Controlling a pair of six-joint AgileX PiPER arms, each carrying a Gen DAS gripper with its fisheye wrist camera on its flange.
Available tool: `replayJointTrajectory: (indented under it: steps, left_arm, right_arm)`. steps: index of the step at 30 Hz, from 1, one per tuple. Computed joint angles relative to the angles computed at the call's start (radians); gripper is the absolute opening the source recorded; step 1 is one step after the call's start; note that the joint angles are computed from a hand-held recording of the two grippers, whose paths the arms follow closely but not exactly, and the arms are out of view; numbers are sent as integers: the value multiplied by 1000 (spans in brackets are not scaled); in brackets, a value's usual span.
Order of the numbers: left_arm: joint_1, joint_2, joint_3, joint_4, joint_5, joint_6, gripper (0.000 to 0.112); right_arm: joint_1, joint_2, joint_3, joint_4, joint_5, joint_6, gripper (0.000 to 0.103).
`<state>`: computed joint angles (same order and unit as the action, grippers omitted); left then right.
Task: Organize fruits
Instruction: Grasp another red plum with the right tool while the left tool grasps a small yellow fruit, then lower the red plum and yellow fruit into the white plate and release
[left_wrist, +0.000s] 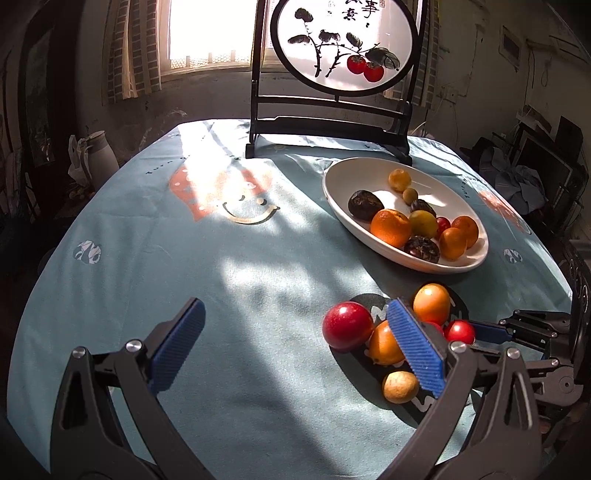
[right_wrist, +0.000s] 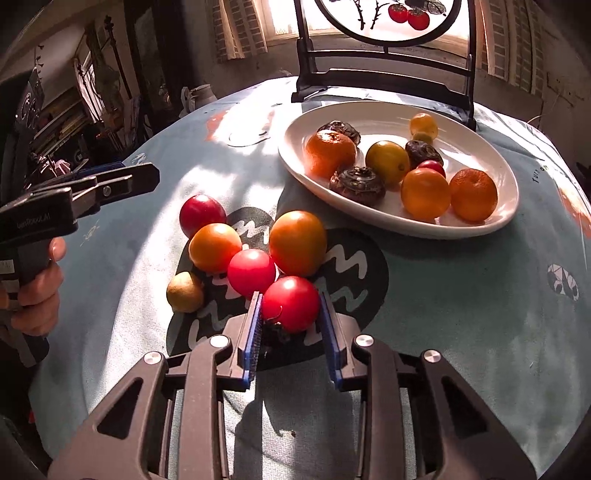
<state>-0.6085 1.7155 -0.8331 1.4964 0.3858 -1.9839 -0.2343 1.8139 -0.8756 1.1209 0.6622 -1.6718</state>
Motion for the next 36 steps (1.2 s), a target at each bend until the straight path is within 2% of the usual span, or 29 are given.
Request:
replayJointTrajectory:
  steps: [3,4,7,9,13,19,25,30,36]
  left_arm:
    - [-7,-15,10,-15,-92,93,101]
    - [-27,-14,12,-13,-96,111,101]
    - [-119,12,3,-19,-33,169,100]
    - [-143,30,-10,-83,-59,267,98]
    - [-163,56,-25,-175,-99,386,79]
    - [-112,95,-55,-469,-164,666,49]
    - [-103,107,-57,-446,-169,630,45]
    - [-96,131,-79,-578,-170,765,34]
    - [-93,141,-87,-549,-168,730,32]
  right_arm:
    - [-46,-3,-22,9,54,37,31]
    - [-57,-8,-22,18,60,32,31]
    - [-73,-14,-17,42,63,20,31]
    - [-70,-12,-17,42,57,24,31]
    - [-66,-8,-20,35,51,34,31]
    - [-65,-12,-13,41,47,27,31]
    - [-63,-13,-11,41,41,24,31]
    - [-63,-13,-10,42,36,23,31]
    - [-60,-18,-4,49,32,15,31]
